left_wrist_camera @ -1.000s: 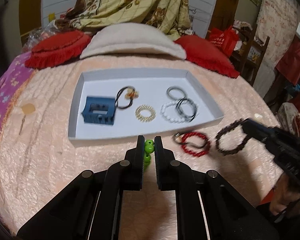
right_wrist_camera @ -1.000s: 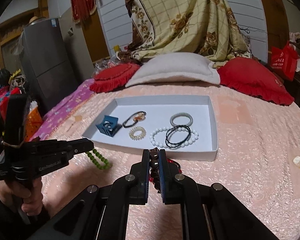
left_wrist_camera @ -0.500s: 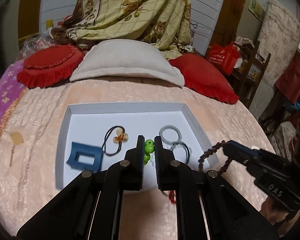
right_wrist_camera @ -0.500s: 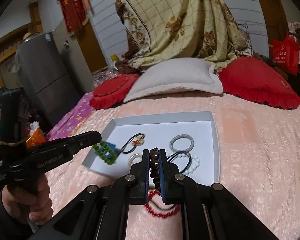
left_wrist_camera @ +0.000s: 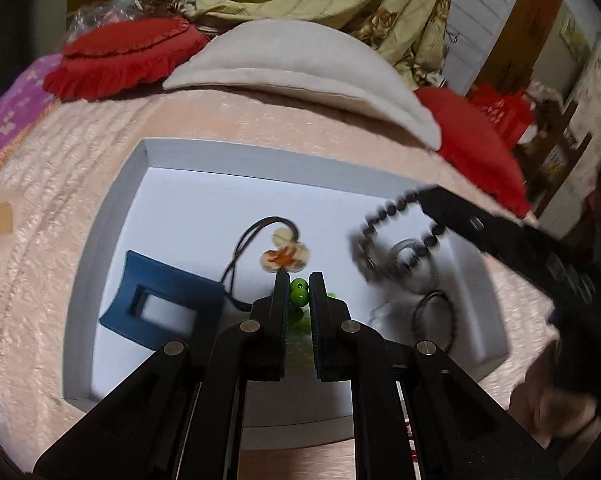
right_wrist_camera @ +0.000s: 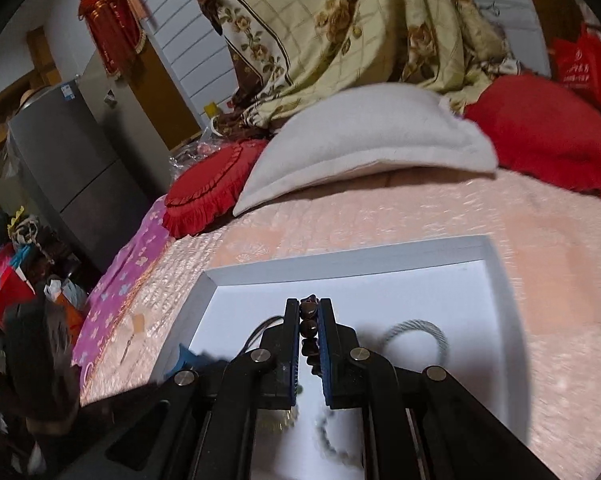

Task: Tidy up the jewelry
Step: 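Carry the green and brown bead bracelets into the box and open both tools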

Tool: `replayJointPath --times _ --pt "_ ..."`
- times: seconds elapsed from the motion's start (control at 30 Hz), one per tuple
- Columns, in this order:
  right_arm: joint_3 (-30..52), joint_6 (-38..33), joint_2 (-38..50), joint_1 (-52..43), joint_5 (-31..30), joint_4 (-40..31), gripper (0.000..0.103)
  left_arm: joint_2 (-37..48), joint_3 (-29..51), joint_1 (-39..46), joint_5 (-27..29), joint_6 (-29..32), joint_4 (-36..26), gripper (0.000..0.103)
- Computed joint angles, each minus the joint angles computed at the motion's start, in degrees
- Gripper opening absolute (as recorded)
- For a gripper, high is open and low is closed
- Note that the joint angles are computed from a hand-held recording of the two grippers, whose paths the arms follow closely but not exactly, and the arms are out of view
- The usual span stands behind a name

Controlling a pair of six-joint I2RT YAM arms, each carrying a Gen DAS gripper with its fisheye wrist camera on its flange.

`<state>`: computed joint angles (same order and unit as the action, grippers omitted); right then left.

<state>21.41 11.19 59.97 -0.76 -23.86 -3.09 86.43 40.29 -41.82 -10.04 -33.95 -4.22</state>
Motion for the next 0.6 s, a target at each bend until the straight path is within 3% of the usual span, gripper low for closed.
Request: replayJointPath --times 0.23,0.5,0.6 --pt "4.7 1.6 15.7 -4.3 2.2 3.6 0.008 2.8 0.6 -1.1 -1.8 0.3 -0.8 0.008" --pt "4.9 0.6 16.9 -5.9 2.2 2.9 0.008 4.2 1.1 0.3 -0.3 -0.5 -1.8 0.009" --pt "4.2 0.6 16.0 -6.3 2.1 3.0 0.02 4.3 1.0 0.1 -0.6 -0.7 -2.0 0.015"
